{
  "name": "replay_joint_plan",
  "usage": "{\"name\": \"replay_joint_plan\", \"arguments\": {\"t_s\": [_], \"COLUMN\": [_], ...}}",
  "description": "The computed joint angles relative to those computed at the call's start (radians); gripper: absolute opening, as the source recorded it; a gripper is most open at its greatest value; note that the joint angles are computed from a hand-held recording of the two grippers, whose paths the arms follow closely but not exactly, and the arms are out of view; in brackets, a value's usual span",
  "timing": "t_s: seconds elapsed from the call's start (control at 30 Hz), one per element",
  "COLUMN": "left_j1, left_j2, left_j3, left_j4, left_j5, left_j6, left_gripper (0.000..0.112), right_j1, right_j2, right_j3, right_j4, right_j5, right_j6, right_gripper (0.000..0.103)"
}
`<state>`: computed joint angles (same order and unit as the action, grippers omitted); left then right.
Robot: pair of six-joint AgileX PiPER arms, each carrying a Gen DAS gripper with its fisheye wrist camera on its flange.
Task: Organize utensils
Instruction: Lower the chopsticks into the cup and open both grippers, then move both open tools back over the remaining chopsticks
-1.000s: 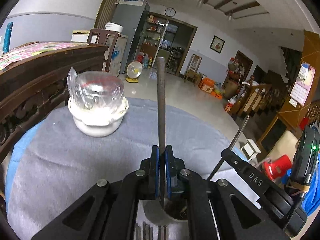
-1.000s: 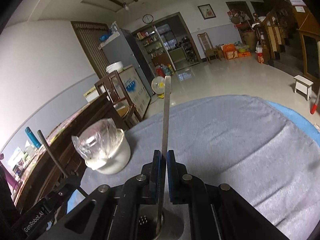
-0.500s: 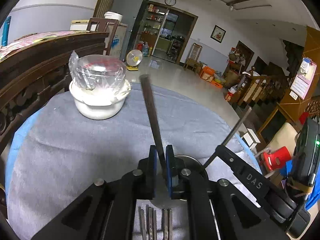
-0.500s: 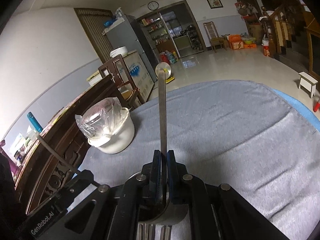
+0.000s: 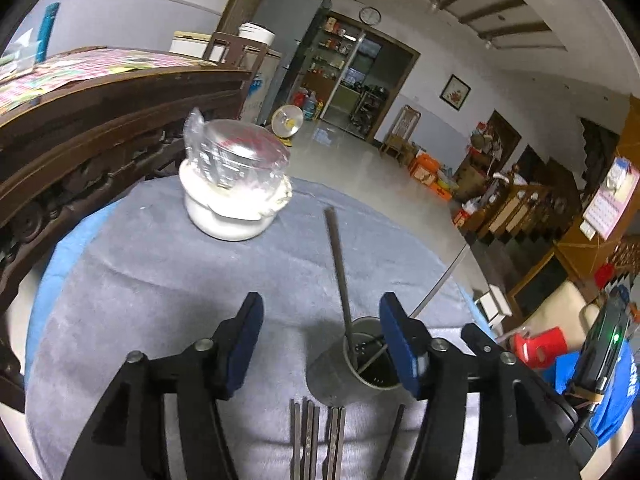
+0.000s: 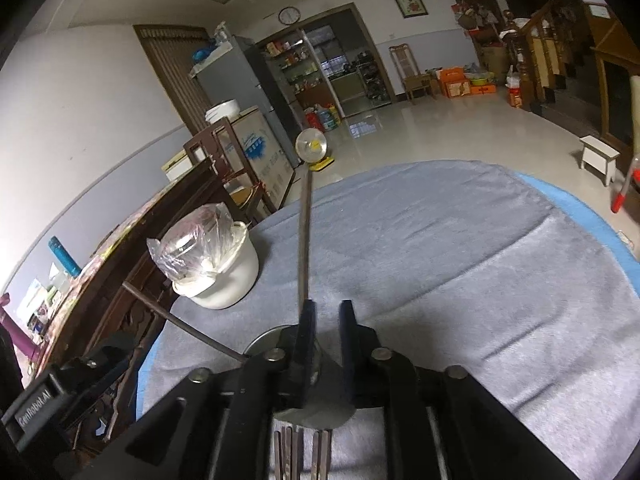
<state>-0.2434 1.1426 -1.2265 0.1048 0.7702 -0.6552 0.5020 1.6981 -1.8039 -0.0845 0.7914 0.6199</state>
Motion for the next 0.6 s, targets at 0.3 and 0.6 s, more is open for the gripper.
{"name": "replay_joint_plan", "arguments": {"t_s": [0.3, 0.6], "left_j1": [0.170, 0.187], "left_j2": [-0.211, -0.317], "left_j3": [0.172, 0.378], "left_j4": [-0.142, -0.073], "left_j5": [0.111, 0.258], "left_j6": [0.183, 0.213], "left_gripper": [0.072, 0.073], "right_j1": [-0.050, -0.037], "right_j2": [-0.304, -0.478], "right_j3": [0.360, 0.675], "right_j4": [0.052, 0.079], "right_j5": [-0.057, -0.014], "right_j6": [0.015, 0.079], "right_gripper": [0.091, 0.091]}}
